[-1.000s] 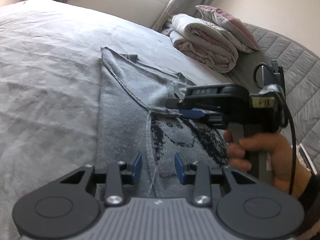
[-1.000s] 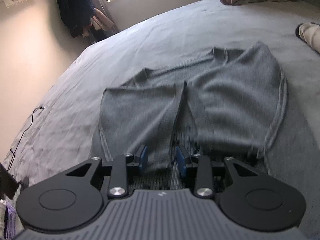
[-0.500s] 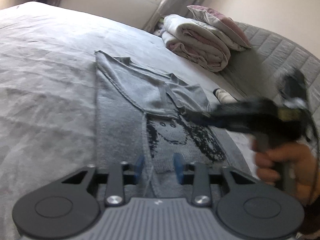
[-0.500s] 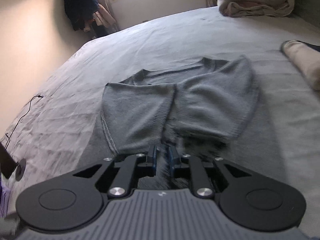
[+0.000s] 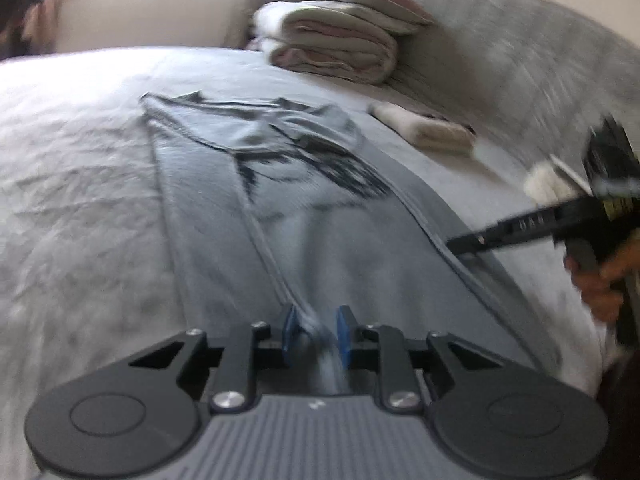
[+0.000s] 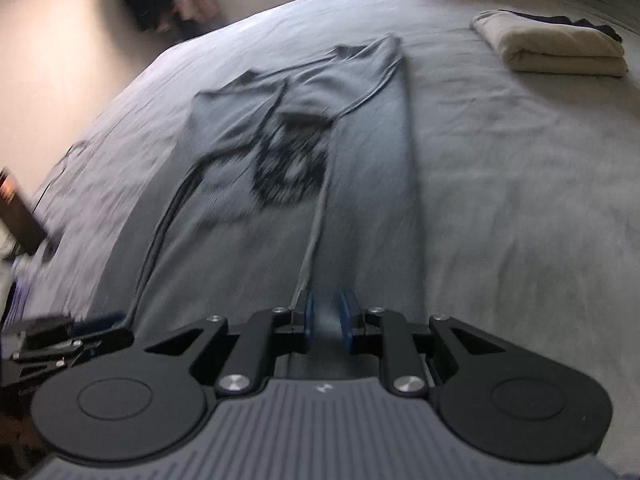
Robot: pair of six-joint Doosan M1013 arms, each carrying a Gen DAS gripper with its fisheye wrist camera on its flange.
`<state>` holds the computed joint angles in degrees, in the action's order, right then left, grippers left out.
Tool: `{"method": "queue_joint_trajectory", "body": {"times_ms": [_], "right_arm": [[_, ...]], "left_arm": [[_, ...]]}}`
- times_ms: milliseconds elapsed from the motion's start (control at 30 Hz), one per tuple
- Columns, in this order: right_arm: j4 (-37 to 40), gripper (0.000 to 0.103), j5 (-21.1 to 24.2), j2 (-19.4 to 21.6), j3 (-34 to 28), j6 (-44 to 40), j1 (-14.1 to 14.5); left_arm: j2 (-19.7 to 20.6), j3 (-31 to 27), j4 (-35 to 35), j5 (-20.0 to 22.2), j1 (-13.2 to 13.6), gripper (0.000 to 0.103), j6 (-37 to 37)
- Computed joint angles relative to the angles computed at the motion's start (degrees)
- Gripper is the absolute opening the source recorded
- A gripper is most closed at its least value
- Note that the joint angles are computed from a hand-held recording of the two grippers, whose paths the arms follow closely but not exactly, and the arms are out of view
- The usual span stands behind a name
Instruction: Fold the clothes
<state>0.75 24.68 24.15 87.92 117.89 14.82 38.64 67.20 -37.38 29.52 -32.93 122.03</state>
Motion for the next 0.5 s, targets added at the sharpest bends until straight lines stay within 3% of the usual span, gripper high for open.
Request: {"method": "queue_joint_trajectory", "body": {"times_ms": [300, 500], "right_arm": [[28.6, 0.023, 4.0, -4.0, 5.4, -31.3, -1.7], [43.1, 0.025, 13.4, -5.1, 7.0, -44.0, -4.1]], "left_arm": [[-6.1, 9.4, -8.2, 1.8, 0.8, 0.022, 12.5], [-6.3, 8.9, -16.9, 13.3, 3.3, 0.025, 18.3]]}}
